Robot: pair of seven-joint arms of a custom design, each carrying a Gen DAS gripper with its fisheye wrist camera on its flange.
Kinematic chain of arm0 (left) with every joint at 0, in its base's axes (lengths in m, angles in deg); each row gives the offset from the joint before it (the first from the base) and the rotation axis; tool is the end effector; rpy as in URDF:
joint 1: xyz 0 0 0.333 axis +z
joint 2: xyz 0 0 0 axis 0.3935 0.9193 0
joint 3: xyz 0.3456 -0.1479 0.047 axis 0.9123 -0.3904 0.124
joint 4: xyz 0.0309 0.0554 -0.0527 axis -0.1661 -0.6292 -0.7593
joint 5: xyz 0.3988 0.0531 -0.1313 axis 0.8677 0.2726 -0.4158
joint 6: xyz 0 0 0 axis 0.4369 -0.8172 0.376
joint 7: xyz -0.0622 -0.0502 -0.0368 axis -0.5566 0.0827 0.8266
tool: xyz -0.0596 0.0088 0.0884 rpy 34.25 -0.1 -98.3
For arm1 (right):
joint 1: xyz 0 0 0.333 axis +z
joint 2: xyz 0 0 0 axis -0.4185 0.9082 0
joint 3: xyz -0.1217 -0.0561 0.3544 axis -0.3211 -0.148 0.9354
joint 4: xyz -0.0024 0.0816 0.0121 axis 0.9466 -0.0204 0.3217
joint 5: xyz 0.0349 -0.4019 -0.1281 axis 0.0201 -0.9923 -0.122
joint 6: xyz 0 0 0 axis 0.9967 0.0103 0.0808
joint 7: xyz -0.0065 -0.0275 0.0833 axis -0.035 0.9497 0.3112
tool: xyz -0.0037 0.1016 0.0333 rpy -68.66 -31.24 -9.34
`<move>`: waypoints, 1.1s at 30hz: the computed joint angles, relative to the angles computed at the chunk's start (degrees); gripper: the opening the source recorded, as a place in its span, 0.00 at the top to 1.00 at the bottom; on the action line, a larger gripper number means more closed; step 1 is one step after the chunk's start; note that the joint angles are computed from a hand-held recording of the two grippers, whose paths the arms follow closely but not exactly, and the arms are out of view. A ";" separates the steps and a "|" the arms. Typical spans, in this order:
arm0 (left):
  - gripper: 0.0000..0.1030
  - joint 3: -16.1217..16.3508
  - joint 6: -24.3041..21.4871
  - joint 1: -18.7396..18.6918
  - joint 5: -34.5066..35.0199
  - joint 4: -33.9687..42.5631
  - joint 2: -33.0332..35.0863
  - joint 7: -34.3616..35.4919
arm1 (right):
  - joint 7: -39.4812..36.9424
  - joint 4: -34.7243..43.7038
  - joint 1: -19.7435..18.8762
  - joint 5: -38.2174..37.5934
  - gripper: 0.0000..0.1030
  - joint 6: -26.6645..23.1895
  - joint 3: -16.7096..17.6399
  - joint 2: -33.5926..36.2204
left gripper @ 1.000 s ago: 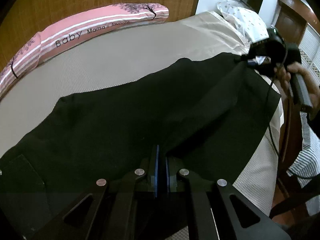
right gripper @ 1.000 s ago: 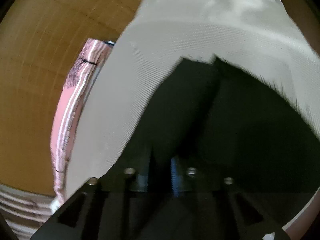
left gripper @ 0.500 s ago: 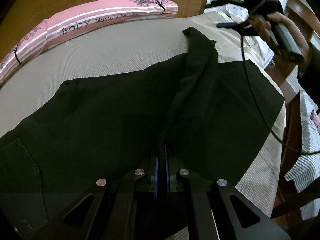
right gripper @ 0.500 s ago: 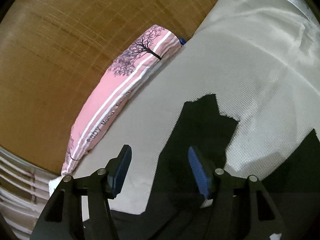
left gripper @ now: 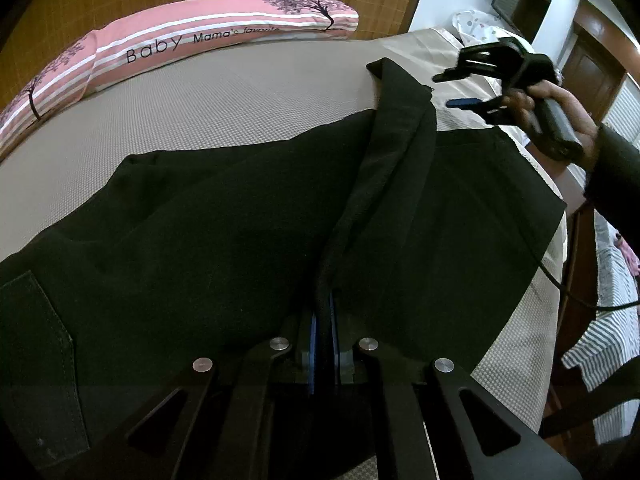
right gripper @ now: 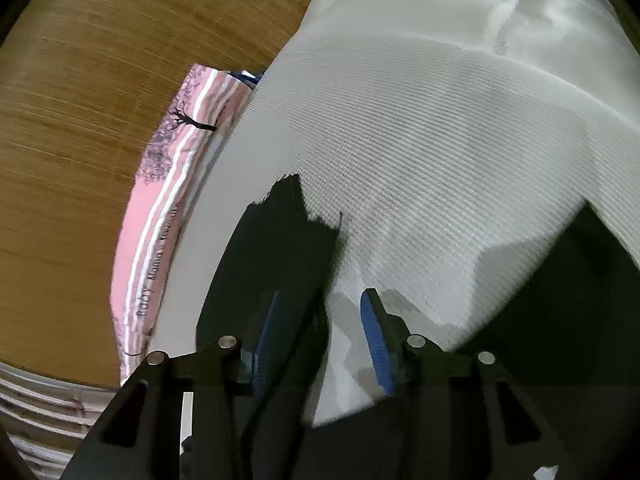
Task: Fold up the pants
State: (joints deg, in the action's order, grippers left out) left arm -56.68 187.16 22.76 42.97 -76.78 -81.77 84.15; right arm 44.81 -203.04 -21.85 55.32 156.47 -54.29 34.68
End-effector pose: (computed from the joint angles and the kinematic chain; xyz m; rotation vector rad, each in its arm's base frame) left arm 0.5816 -0.0579 0.4459 -1.6727 2.3704 -0.8212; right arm 0.6651 0.1149 0.4480 -0.9848 2.1687 0.0673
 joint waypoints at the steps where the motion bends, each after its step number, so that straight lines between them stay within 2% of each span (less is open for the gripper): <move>1: 0.94 0.00 0.02 -0.02 0.11 0.00 0.00 -0.10 | 0.20 0.89 -0.04 -0.25 0.64 -0.24 -0.16 0.84; 3: 0.94 -0.01 0.02 -0.04 0.24 -0.06 -0.07 -0.40 | 2.04 2.96 0.24 -2.47 0.65 -1.06 -1.00 2.66; 6: 0.94 0.01 0.00 -0.05 0.41 0.00 -0.04 -0.56 | 3.07 5.27 -0.77 -3.40 0.73 -1.36 -0.26 4.84; 10: 0.94 -0.01 0.22 -0.11 1.15 -0.05 -0.07 -0.98 | 5.49 6.88 -0.77 -6.92 0.91 -1.92 -0.60 6.12; 13: 0.94 -0.02 0.33 -0.19 2.23 -0.06 -0.13 -2.14 | 7.14 6.25 -0.39 -10.22 0.95 -0.75 -1.05 5.35; 17: 0.94 -0.22 1.55 -0.58 5.22 -0.39 -0.36 -4.74 | 10.81 2.30 1.63 -17.28 0.96 2.69 -3.50 0.42; 22: 0.94 -0.63 4.43 -1.43 10.63 -1.49 -1.08 -7.71 | 13.95 -4.52 2.42 -22.61 0.96 3.55 -5.86 -7.89; 26: 0.94 -0.97 6.71 -2.21 13.78 -2.70 -1.92 -8.13 | 23.18 -12.57 4.31 -33.11 0.96 3.89 -9.34 -15.56; 30: 0.94 -1.32 9.10 -3.10 15.89 -4.22 -2.83 -6.35 | 35.00 -21.71 2.18 -43.69 0.96 4.64 -9.20 -23.20; 33: 0.94 -1.60 10.93 -3.77 17.92 -5.40 -3.35 -5.30 | 40.54 -27.52 -0.39 -49.40 0.96 2.95 -8.45 -27.99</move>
State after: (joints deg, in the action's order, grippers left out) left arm -58.28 198.09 18.99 60.90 -82.18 -85.13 78.85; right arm 85.35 -230.56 -22.24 5.93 159.41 -62.75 6.69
